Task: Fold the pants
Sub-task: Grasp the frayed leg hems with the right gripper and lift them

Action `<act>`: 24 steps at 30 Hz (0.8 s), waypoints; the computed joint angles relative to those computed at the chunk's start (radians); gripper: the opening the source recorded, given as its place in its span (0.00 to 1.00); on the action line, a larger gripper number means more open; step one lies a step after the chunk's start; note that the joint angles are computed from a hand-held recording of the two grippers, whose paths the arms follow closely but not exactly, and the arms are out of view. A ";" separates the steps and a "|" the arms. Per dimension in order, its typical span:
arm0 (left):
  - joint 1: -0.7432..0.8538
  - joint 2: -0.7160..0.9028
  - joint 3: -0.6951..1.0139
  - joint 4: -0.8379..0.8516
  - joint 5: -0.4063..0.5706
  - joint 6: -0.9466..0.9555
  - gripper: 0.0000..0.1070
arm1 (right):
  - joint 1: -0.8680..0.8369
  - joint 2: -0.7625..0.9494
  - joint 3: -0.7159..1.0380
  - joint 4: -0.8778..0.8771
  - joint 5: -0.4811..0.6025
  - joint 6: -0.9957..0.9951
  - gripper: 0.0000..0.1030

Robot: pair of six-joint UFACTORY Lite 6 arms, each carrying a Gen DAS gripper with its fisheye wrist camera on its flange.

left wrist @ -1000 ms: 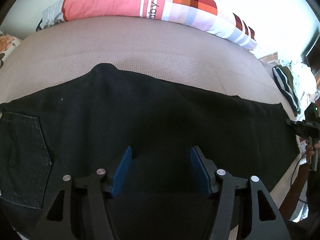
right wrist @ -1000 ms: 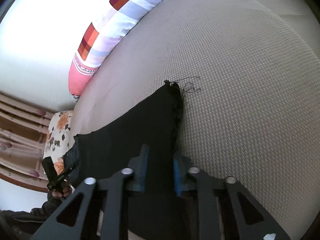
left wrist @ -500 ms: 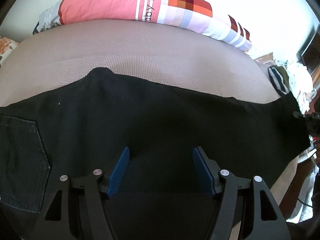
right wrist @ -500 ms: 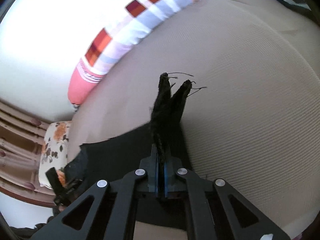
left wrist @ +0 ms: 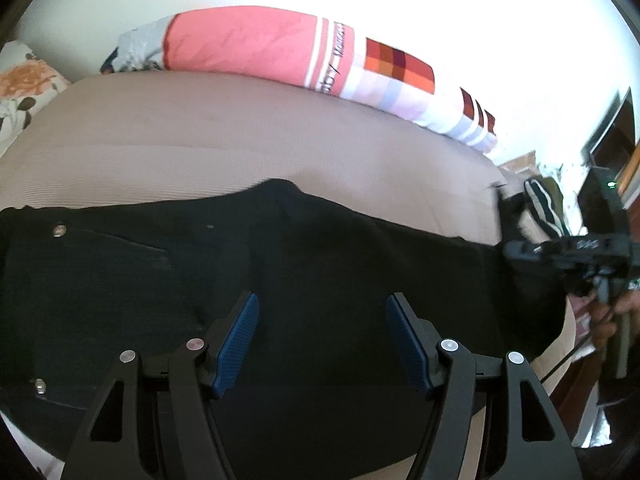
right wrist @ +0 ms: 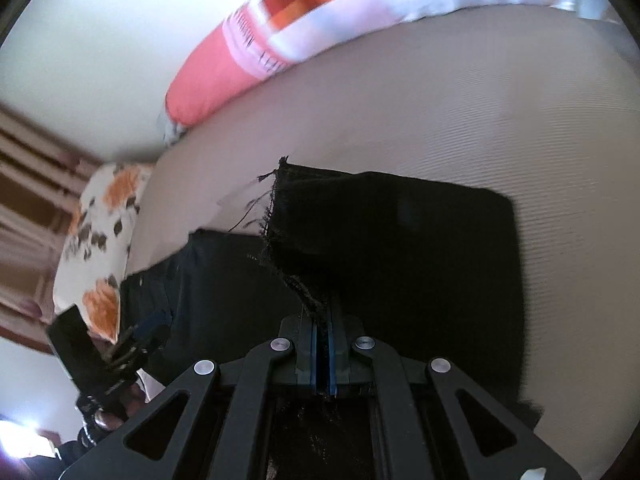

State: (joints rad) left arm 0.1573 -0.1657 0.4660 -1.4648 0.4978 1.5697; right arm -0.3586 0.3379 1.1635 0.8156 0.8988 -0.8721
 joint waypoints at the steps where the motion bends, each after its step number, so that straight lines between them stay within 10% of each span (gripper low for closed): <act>1: 0.024 -0.004 -0.002 0.014 0.016 0.000 0.63 | 0.038 -0.001 -0.014 0.010 -0.020 0.004 0.05; 14: 0.260 0.023 0.024 0.138 0.239 -0.014 0.63 | 0.450 0.120 -0.007 0.070 -0.248 0.095 0.07; 18: 0.254 0.050 0.043 0.165 0.272 -0.036 0.63 | 0.422 0.143 0.013 0.150 -0.153 0.038 0.31; 24: 0.209 0.096 0.070 0.197 0.341 -0.085 0.63 | 0.347 -0.033 -0.112 0.148 -0.146 0.014 0.35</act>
